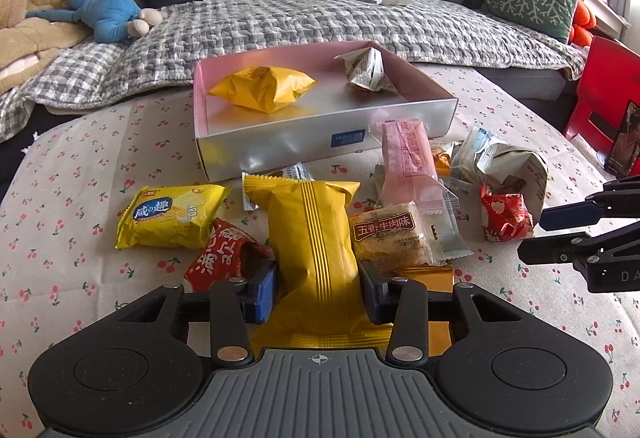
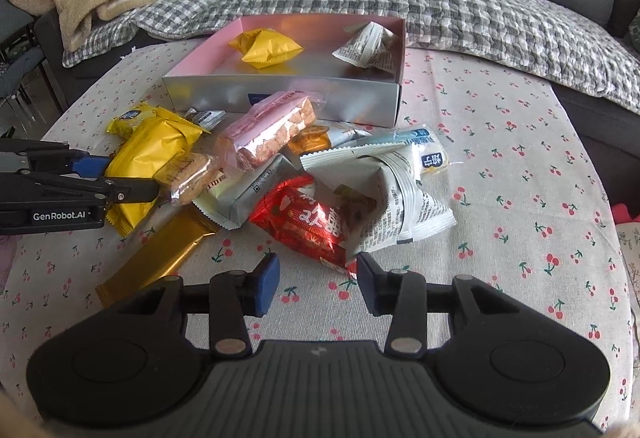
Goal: Organize snacks
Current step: 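Grasp the large yellow pack with the left gripper while the right grasps the red wrapper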
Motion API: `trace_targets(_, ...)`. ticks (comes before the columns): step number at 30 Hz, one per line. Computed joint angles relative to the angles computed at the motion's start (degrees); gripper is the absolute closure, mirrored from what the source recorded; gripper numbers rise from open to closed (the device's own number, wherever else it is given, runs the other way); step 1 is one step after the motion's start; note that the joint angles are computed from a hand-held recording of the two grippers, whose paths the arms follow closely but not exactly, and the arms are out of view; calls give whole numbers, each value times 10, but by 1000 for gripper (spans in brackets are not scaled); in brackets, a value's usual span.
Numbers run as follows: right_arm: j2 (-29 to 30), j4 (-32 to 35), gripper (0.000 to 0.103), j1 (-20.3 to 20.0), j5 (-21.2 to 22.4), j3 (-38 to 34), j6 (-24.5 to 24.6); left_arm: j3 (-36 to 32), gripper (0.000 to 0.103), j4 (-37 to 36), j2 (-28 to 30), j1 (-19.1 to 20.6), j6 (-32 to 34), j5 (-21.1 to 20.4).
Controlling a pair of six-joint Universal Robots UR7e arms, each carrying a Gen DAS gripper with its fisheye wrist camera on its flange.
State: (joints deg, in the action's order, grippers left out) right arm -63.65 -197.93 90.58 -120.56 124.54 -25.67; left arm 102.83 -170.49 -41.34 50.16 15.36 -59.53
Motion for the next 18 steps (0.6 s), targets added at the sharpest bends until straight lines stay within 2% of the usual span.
trace_targets(4,-3,0,59,0,23,1,-22,1,63,5,-3,0,-1,-4)
trace_targets(10,16,-7,52,-2,25,-16,-40,-8,63,26,0,3,-15,-3)
trace_targets(15,35,-21,53,-5,22,-35,-63,-12,63,27,5,6,-18,4)
trace_targets(18,50,-26,58,-7,8,-46,-78,-13,63,25,5,7,-19,4)
